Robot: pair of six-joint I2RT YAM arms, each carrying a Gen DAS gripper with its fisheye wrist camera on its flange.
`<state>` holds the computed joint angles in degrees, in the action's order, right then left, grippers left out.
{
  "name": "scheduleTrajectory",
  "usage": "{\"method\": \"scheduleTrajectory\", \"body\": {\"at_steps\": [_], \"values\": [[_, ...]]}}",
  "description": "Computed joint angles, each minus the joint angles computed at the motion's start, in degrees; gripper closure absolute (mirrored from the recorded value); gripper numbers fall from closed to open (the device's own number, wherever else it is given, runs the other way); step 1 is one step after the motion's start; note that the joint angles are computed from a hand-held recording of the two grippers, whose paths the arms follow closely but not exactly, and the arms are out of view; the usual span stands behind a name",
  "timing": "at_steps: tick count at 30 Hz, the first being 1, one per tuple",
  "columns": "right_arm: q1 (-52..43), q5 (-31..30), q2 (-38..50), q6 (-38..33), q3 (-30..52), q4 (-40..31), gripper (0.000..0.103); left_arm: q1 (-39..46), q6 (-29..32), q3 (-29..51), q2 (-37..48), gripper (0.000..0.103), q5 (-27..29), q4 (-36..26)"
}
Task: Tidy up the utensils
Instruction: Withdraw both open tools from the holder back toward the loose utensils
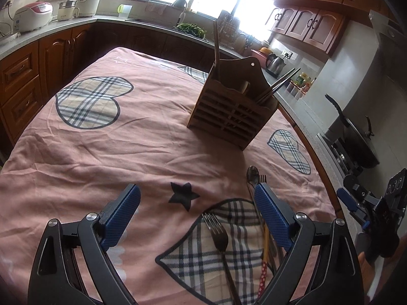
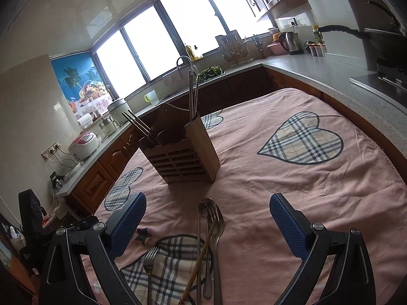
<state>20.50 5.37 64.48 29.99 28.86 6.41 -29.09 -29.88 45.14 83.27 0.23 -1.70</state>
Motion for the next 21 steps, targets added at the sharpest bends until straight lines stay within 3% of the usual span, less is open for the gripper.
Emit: {"method": "scheduleTrajectory", "body": {"at_steps": [11,21], "values": [[3.0,1.9,-2.3,1.0,-4.4,-0.1,0.004,-3.8,-2.3,-2.3,2.0,0.010,0.2,0.0],[3.2,1.1,1.9,0.6,-3.7,1.1,0.006,-6.9,-1.4,0.9,8.0,0.010,0.4,-0.9]]}}
